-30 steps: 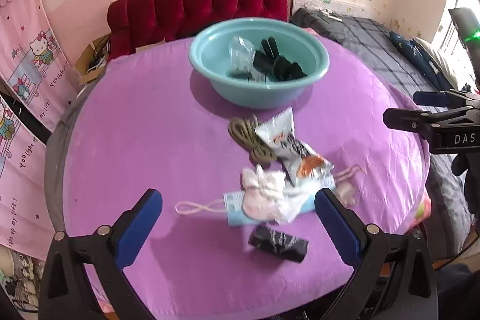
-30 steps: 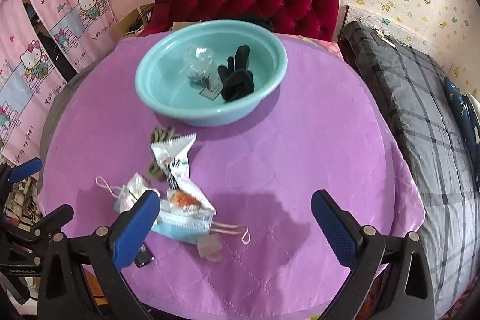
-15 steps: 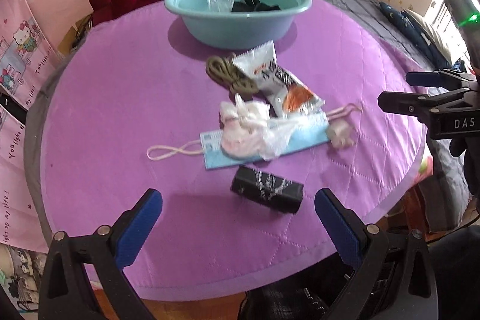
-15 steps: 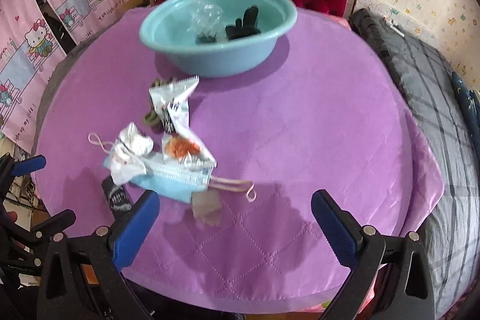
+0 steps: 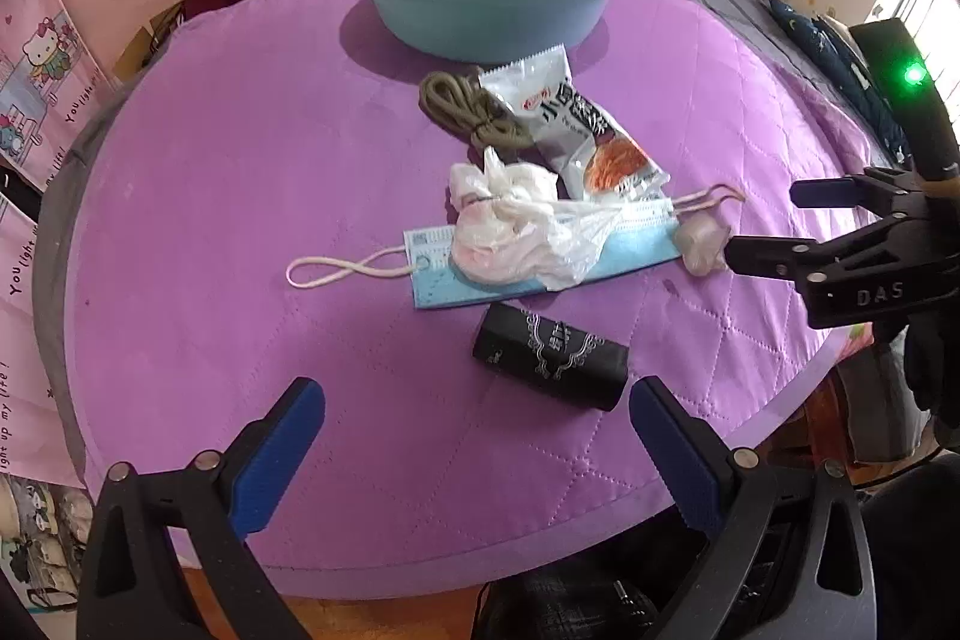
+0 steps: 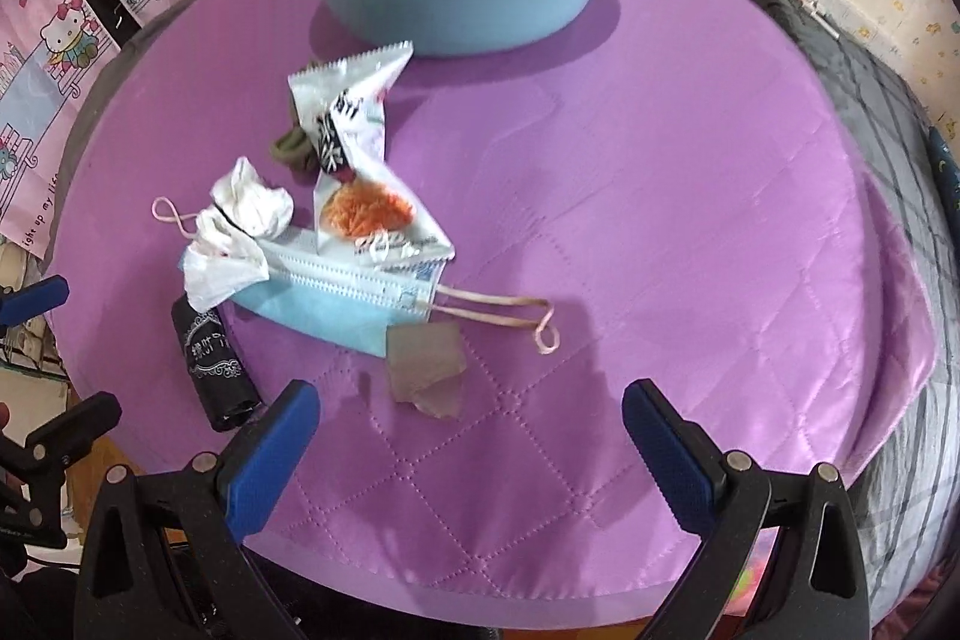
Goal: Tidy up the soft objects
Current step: 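Withdraw both grippers from the basin back over the table, then grasp the pink silicone piece with the right gripper while the left grasps the black cylinder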
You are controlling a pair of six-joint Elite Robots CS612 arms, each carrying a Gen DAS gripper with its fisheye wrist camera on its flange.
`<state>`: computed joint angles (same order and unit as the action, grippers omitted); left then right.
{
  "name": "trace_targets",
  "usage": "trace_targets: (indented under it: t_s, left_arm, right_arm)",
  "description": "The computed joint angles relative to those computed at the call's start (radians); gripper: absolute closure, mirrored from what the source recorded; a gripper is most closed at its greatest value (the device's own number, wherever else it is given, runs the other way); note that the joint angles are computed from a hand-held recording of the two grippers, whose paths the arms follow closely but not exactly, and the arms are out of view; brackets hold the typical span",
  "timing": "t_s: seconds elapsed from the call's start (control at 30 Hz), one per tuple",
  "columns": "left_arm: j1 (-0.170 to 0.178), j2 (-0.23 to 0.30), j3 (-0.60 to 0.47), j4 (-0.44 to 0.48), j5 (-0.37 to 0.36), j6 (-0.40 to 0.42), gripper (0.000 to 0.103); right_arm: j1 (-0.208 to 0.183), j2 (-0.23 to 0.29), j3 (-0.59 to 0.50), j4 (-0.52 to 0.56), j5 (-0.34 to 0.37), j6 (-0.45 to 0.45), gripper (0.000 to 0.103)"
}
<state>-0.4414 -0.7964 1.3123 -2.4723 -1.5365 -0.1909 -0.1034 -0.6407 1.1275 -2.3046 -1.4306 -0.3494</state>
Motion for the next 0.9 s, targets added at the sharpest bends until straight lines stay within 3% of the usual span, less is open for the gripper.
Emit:
trace_targets:
  t_s: [0.37,0.47,0.53,0.57,0.6,0.67,0.7,0.9]
  left_arm:
    - [-0.001,0.007,0.002,0.019,0.009,-0.007,0.000]
    - [0.001,0.006,0.006,0.016,0.005,-0.014,0.000]
    - [0.001,0.007,0.007,0.022,0.004,-0.016,0.000]
    - [0.001,0.008,0.005,0.029,0.006,-0.015,0.000]
    - [0.001,0.009,0.004,0.033,0.006,-0.014,0.000]
    - [0.001,0.011,0.001,0.035,0.000,-0.011,0.000]
    - [0.001,0.013,-0.002,0.036,-0.003,-0.007,0.000]
    - [0.001,0.040,-0.042,0.046,-0.024,-0.008,0.000]
  right_arm:
    - [0.015,0.066,-0.088,0.125,-0.017,-0.006,0.003]
    - [0.015,0.074,-0.097,0.132,-0.015,-0.007,0.021]
    - [0.014,0.078,-0.102,0.142,-0.009,-0.001,0.027]
    - [0.015,0.081,-0.106,0.143,-0.012,0.005,0.037]
    - [0.015,0.083,-0.109,0.135,-0.020,0.009,0.061]
    - [0.009,0.087,-0.123,0.150,0.012,0.007,0.089]
    - [0.007,0.086,-0.125,0.147,0.012,0.012,0.096]
    - [0.000,0.075,-0.115,0.127,0.029,0.015,0.099]
